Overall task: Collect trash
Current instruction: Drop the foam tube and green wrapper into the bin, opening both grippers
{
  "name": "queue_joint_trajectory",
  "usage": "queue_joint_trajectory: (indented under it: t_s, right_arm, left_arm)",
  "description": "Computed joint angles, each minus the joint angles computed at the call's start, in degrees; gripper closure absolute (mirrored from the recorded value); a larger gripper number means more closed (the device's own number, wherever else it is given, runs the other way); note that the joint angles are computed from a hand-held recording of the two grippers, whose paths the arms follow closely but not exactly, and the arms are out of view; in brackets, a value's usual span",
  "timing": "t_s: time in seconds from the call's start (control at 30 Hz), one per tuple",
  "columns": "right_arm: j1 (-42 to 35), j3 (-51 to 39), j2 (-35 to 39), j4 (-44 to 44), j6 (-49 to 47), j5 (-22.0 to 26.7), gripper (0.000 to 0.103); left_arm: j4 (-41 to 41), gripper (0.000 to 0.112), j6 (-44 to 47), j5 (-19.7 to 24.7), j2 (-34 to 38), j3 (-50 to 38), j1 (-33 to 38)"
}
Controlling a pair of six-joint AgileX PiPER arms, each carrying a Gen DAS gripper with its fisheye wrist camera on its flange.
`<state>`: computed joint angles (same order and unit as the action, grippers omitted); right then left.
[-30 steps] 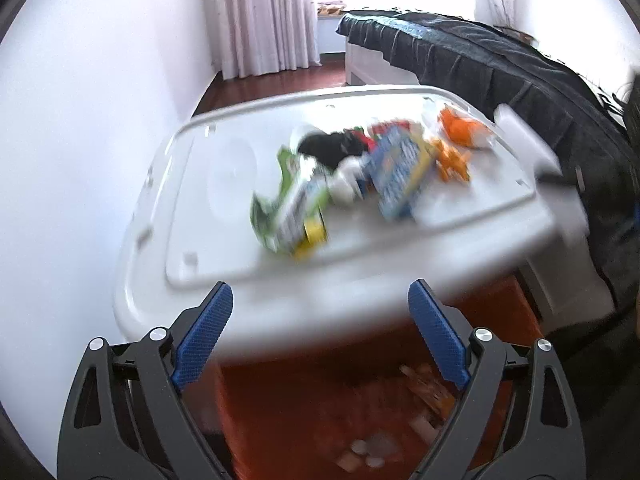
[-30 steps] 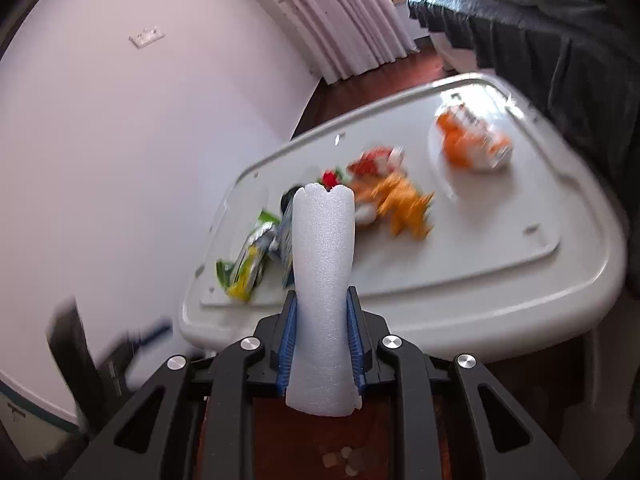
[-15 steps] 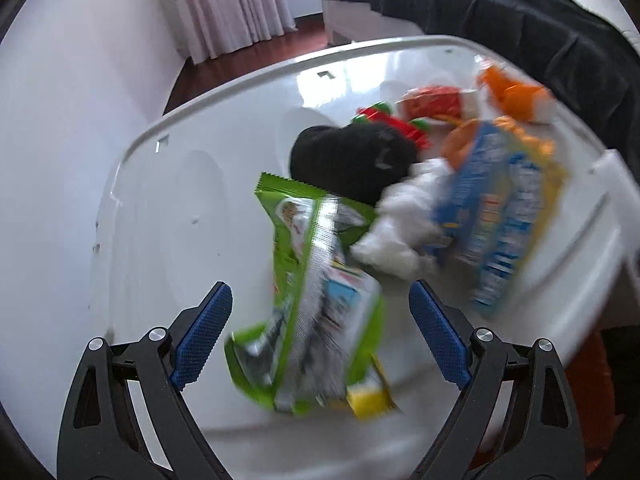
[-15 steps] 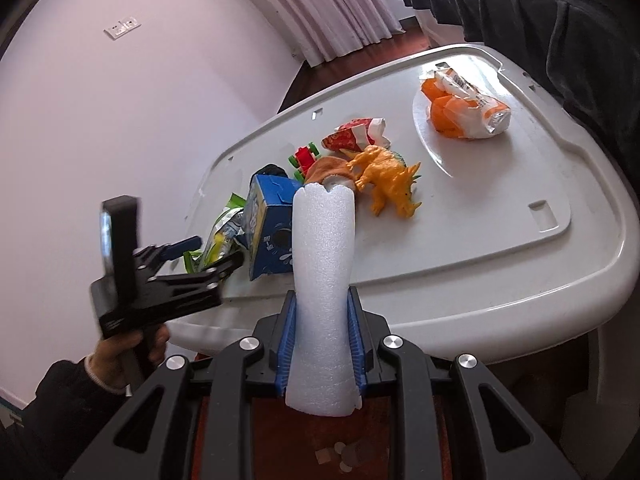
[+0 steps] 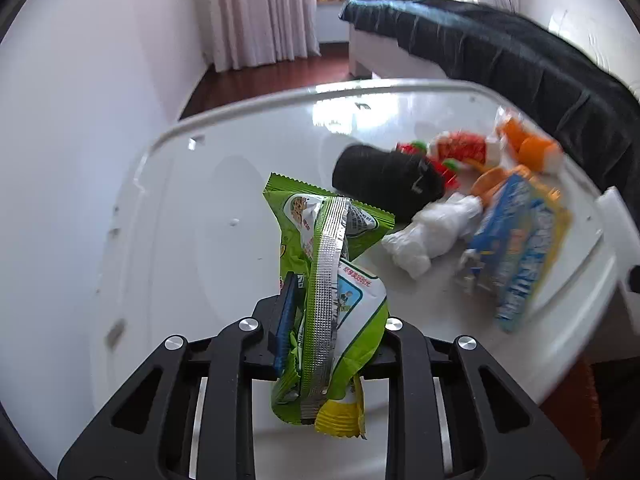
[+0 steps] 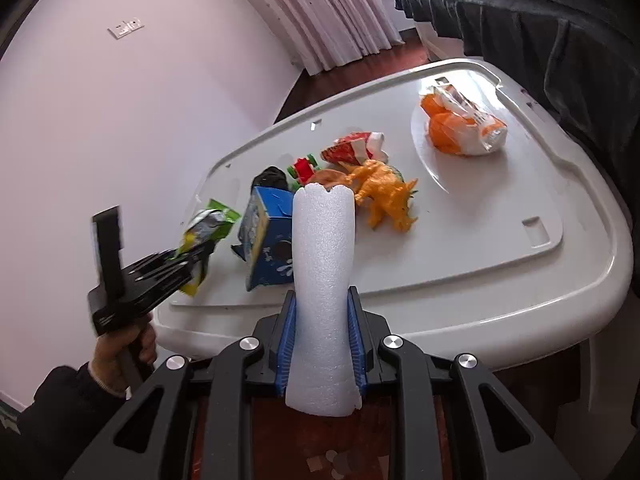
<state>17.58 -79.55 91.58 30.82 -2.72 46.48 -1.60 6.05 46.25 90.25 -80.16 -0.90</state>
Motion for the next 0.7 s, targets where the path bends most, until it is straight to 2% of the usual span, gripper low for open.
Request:
queue_joint_trajectory:
  t_s: [0.2, 0.37, 0.53, 0.7]
  right_arm:
    - [1.8, -0.2, -0.2, -1.2, 0.9, -1.1, 0.079]
    - [3.5, 2.6, -2.9, -3.6, 1.9, -3.1, 0.079]
    - [5.8, 7.1, -8.1, -10.5, 5.8, -4.9, 0.079]
    - [8.8, 17.1, -17.7, -16.8, 12.3, -6.8, 0.079]
  left_arm:
    - [-0.6, 0.089, -5.2, 3.4, -11.1, 2.5, -0.9]
    - [4.6, 0.089, -14.4, 7.3, -19.7, 5.7, -7.1]
    - [15.6, 0.089, -27.3, 12.3, -27.9, 10.6, -18.4]
    - [23.3, 0.089, -40.5, 17.5, -34.1, 15.8, -32.1]
